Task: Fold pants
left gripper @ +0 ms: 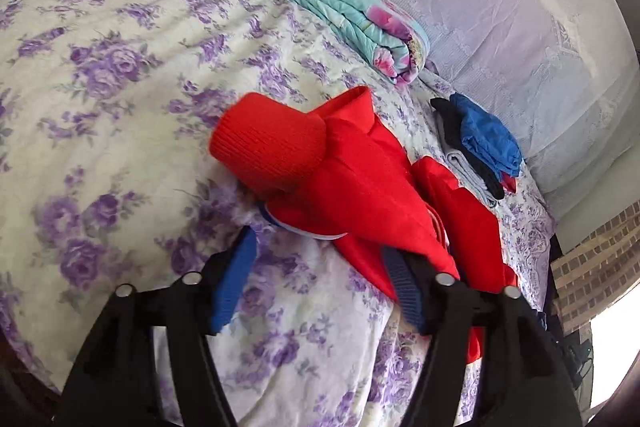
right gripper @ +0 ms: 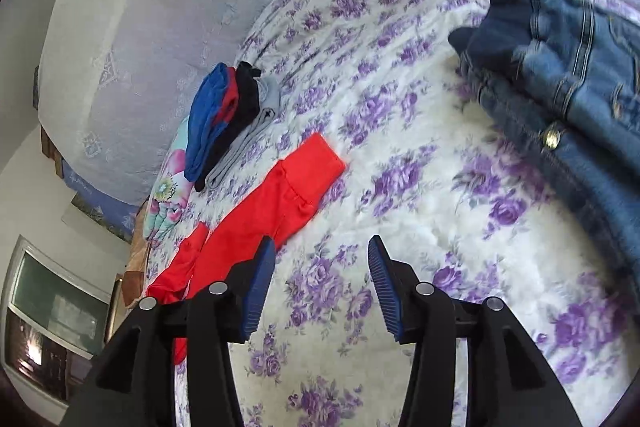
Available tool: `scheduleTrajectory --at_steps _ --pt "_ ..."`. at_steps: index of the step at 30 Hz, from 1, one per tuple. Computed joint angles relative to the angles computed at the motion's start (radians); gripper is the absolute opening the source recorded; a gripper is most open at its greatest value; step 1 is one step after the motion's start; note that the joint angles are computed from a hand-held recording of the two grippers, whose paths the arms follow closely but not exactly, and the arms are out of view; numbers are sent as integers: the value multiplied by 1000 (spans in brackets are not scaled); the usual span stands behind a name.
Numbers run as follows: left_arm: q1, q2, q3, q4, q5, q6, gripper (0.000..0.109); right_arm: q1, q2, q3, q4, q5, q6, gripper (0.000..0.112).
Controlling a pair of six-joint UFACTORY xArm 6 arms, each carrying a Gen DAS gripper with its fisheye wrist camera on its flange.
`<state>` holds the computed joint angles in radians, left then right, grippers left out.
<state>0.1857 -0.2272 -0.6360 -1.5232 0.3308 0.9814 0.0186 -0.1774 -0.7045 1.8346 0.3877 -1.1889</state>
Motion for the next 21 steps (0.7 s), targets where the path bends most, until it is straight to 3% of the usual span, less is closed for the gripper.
scheduleTrajectory --at_steps 4,9,12,15,17,19,21 --pt "15 -72 62 23 0 -16 69 107 6 -60 -92 34 6 58" --pt "49 -103 80 2 38 2 69 309 194 -297 -277 110 120 63" --pt "66 -110 90 -15 70 28 73 400 362 -493 -412 161 263 65" --pt "81 -96 93 -28 97 49 73 482 514 -677 -584 155 444 69" --pt "88 -95 95 -31 112 65 73 519 613 -804 -750 155 597 77" --pt "96 -99 97 -29 126 73 73 539 706 -925 -878 180 732 77" --pt "111 -97 97 -34 151 83 74 546 769 -1004 -897 193 763 73"
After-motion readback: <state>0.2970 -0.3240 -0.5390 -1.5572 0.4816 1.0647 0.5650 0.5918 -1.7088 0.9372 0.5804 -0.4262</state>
